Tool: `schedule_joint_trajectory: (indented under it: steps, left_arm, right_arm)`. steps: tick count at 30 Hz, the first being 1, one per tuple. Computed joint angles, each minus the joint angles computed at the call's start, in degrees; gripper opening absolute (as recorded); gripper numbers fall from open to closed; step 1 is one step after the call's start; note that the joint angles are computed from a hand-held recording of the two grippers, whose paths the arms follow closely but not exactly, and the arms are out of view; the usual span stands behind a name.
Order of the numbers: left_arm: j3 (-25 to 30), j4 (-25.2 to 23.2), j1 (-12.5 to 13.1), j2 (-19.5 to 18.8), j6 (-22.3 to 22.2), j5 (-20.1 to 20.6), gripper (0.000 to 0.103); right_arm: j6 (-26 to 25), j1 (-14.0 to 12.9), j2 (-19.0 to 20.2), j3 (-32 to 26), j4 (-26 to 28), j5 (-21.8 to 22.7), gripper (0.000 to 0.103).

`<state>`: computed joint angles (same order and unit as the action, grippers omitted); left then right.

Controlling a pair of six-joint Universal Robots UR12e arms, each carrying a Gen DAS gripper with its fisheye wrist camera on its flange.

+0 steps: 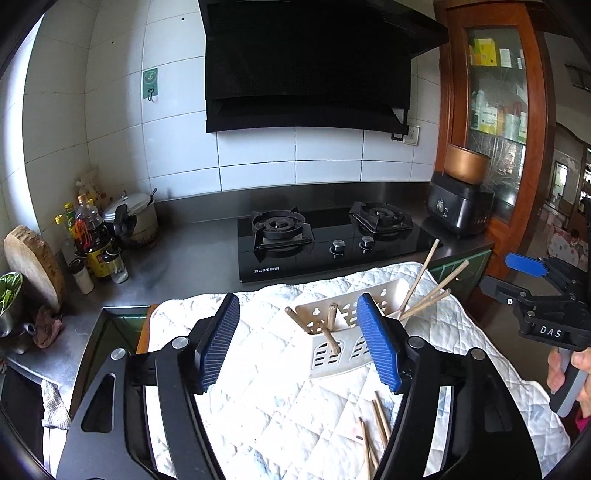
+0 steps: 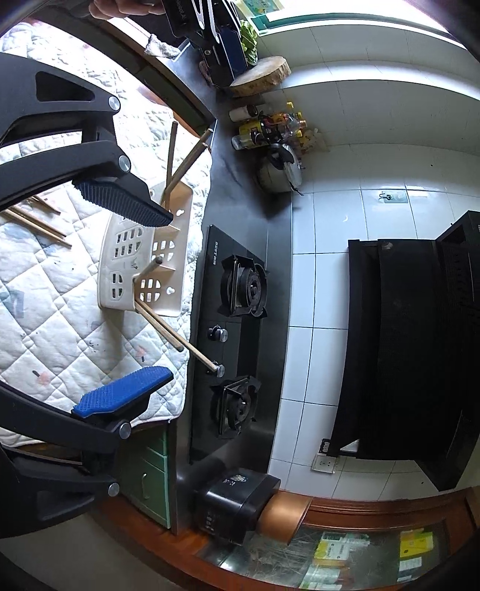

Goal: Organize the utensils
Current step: 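Open both tools to release the chopsticks into the caddy, then move both open tools back over the remaining chopsticks on the cloth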

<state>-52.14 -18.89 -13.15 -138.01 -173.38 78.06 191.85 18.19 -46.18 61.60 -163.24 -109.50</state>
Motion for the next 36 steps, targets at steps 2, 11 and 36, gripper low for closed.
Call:
schedule_joint_trajectory:
  steps: [2, 11, 36]
  left_arm:
    - [-3.0, 2.6, 0.3, 1.4, -0.6, 0.1, 0.071]
    - [-14.2, 11.6, 1.0, 6.4, -1.9, 0.5, 0.087]
    - [-32.5, 14.7, 3.0, 11.1, -11.1, 5.1, 0.09]
  right_arm:
    - [0.1, 0.3, -0.8, 1.8, -1.2, -0.1, 0.082]
    - [-2.2, 3.0, -3.1, 7.8, -6.6, -5.7, 0.087]
    - [19.3, 7.1, -1.6, 16.8, -0.4, -0.7, 0.07]
